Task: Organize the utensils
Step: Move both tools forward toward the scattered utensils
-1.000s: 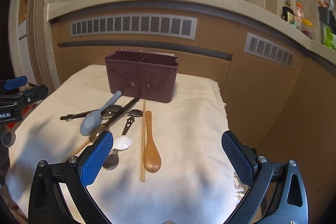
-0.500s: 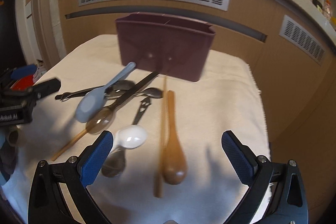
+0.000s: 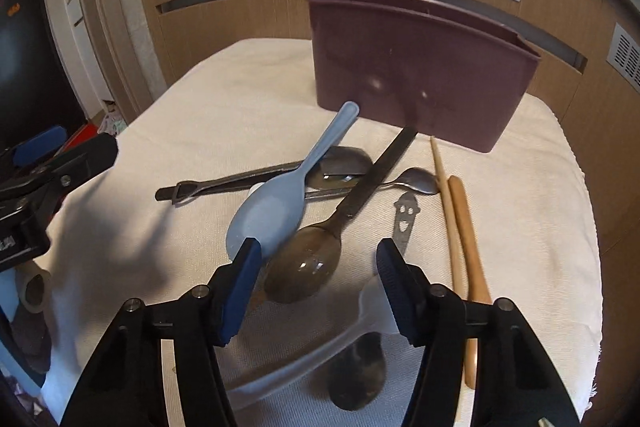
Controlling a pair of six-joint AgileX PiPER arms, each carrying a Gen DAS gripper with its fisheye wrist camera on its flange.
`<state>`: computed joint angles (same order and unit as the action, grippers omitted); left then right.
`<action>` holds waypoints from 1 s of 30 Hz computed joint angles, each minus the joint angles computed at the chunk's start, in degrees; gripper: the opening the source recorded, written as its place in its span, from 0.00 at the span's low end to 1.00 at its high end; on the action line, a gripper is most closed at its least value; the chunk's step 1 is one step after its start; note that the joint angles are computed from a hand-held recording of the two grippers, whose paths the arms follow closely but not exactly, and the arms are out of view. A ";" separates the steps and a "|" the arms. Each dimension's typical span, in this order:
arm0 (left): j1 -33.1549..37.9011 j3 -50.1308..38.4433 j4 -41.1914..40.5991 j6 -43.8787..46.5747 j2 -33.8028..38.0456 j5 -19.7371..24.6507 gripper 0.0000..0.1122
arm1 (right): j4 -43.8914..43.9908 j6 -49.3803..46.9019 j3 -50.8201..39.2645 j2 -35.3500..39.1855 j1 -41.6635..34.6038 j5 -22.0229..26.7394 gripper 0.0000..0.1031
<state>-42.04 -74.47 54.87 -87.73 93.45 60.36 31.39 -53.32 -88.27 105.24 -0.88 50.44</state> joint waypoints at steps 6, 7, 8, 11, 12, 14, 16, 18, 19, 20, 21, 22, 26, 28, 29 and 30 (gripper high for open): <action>-0.36 0.15 -1.19 0.35 0.01 -2.19 0.92 | -0.84 -0.75 -1.91 1.44 -0.82 3.33 0.35; -0.51 -0.24 -1.54 1.02 0.26 -2.71 0.92 | -0.67 -1.39 -1.70 1.21 -1.51 3.39 0.34; -0.60 -0.69 -1.89 1.69 0.57 -3.18 0.92 | -0.28 -2.35 -1.39 0.89 -2.45 3.44 0.32; -1.01 -2.63 -3.62 4.70 2.25 -4.76 0.92 | 0.14 -4.21 -0.28 -0.36 -5.31 2.42 0.31; -1.36 -3.70 -4.04 5.90 3.28 -4.64 0.92 | 0.13 -4.59 0.13 -0.75 -6.28 1.74 0.31; -2.11 -5.99 -4.75 8.41 5.52 -3.78 0.92 | 0.41 -5.20 -0.04 -0.81 -8.27 1.63 0.31; -2.45 -8.24 -6.34 10.86 7.41 -3.95 0.92 | 2.13 -6.90 0.16 -0.95 -10.81 2.11 0.32; -2.91 -9.35 -5.95 10.95 8.43 -3.76 0.92 | 3.80 -8.56 1.51 -1.70 -12.99 0.73 0.38; -2.92 -9.91 -6.34 11.17 8.80 -4.19 0.92 | 5.01 -9.59 2.42 -2.14 -14.05 -0.26 0.45; -2.53 -9.55 -7.08 11.53 8.51 -6.39 0.92 | 6.26 -10.32 3.28 -2.44 -15.04 -1.31 0.51; -2.24 -9.06 -7.34 11.47 8.21 -8.05 0.92 | 7.18 -10.68 3.77 -2.49 -15.86 -1.94 0.54; -2.32 -9.24 -6.99 10.85 8.48 -8.43 0.92 | 7.90 -10.99 3.37 -1.99 -17.01 -1.71 0.56; -2.29 -12.37 -8.25 14.23 11.09 -7.65 0.73 | 8.65 -9.17 1.16 0.10 -18.67 0.12 0.57; -1.29 -14.87 -11.68 17.87 12.82 -7.60 0.54 | 9.46 -9.18 0.19 0.55 -19.30 1.21 0.58; -0.73 -15.52 -12.98 19.08 13.40 -8.30 0.54 | 9.98 -9.53 0.17 0.58 -19.57 1.37 0.59; -0.60 -16.11 -13.35 19.72 13.98 -8.41 0.54 | 10.77 -10.53 0.82 0.34 -20.11 1.28 0.61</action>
<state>-42.64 -90.58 41.51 -68.01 107.42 51.96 42.16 -63.85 -87.45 105.59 -20.99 51.72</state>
